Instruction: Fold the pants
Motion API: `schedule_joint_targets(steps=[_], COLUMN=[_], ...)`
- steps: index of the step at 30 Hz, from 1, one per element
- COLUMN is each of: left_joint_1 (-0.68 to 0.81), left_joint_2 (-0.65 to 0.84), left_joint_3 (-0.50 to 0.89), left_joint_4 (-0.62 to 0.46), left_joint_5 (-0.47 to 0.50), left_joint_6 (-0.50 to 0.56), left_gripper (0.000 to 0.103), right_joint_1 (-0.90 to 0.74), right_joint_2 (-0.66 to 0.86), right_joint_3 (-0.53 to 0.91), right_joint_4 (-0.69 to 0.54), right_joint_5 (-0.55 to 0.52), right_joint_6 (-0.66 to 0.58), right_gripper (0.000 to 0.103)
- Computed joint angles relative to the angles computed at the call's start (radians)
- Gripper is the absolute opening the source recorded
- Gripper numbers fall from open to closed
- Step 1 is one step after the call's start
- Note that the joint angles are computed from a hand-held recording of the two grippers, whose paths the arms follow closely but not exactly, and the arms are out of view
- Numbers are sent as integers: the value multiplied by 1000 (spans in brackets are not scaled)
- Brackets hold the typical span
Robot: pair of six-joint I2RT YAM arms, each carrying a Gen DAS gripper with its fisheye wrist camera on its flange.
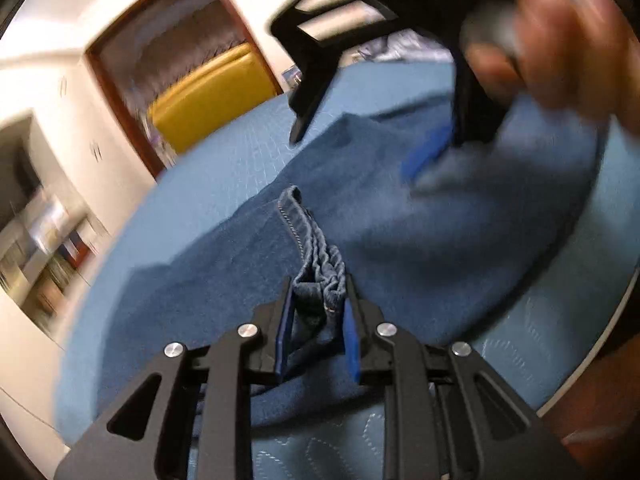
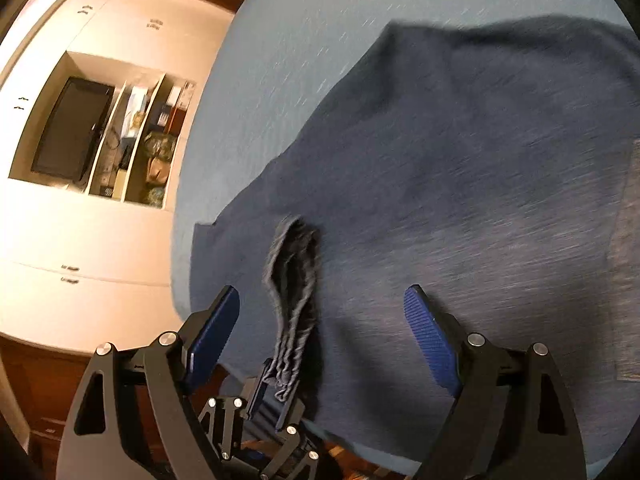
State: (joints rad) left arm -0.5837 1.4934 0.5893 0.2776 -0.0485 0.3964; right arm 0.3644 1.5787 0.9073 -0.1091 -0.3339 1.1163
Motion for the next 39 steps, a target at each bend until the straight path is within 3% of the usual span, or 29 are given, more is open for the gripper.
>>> schedule_joint_targets(steps=[4, 10, 14, 18, 19, 20, 22, 25, 26, 27, 30, 32, 35, 39], left_joint_1=[79, 211, 208, 169, 158, 146, 106, 43, 31, 17, 43, 161, 462, 678], left_joint_2=[-36, -24, -32, -115, -124, -117, -116, -129, -144, -176, -331, -402, -337, -227], left_joint_3=[56, 171, 179, 71, 63, 63, 42, -8, -30, -67, -197, -246, -199, -150], left_joint_4=[-92, -204, -217, -183, -180, -165, -116, -41, -20, 14, 46, 23, -62, -46], left_joint_5=[127, 301, 303, 255, 239, 217, 158, 94, 80, 61, 39, 45, 186, 321], left_joint_6=[-53, -110, -78, -56, -50, -31, -2, 7, 11, 13, 13, -26, -79, 30], left_gripper=[22, 22, 22, 22, 22, 22, 22, 27, 40, 60, 64, 68, 70, 70], right_joint_1=[3, 18, 20, 10, 9, 11, 18, 0, -12, -23, -26, -27, -25, -8], right_joint_2=[76, 89, 145, 219, 233, 254, 272, 233, 216, 198, 190, 198, 237, 277], right_joint_3=[58, 11, 66, 184, 212, 255, 335, 335, 321, 318, 370, 398, 450, 527], right_joint_4=[22, 189, 187, 110, 89, 46, -81, -108, -109, -124, -206, -234, -255, -309], right_joint_5=[-99, -197, -203, -175, -161, -145, -100, -101, -113, -120, -107, -99, -94, -82], right_joint_6=[52, 197, 186, 116, 92, 56, -36, -52, -40, -34, -63, -67, -48, -27], right_gripper=[83, 83, 83, 82, 70, 46, 12, 12, 12, 12, 12, 12, 12, 12])
